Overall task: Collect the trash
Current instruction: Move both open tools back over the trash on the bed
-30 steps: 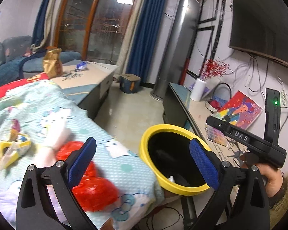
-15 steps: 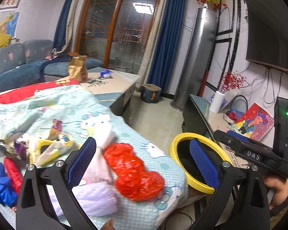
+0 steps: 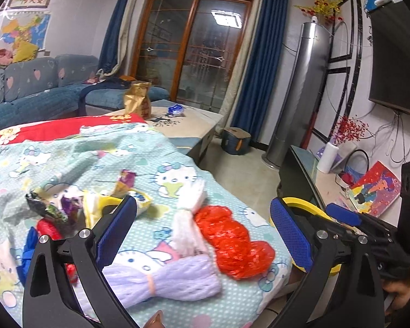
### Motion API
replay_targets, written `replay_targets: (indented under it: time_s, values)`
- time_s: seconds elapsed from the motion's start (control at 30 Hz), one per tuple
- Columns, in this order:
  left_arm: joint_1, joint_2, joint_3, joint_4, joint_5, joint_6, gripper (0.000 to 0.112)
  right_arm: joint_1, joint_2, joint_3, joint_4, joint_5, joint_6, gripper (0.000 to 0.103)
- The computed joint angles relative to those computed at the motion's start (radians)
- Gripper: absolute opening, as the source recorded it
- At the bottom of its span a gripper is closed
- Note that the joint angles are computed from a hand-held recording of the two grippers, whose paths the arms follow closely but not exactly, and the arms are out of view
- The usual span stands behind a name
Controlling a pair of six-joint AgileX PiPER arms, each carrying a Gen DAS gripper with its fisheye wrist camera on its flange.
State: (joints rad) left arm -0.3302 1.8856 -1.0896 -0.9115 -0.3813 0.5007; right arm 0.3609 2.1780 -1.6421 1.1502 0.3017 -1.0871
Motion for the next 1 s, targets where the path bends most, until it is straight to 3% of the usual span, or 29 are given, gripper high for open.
replay_targets:
  time_s: [0.43,1.0]
  values:
    - [0.081,-0.084,0.141,0.022,-0.041,-0.061,0.095,0.079,0.008,-0.014,-0.138,0.030,0.084,0.064]
    - [0.245,-0.192,0.350,0.043,-0.037,-0.135,0.095,0.123,0.196,-0.309,-0.615,0.120,0.586,0.064]
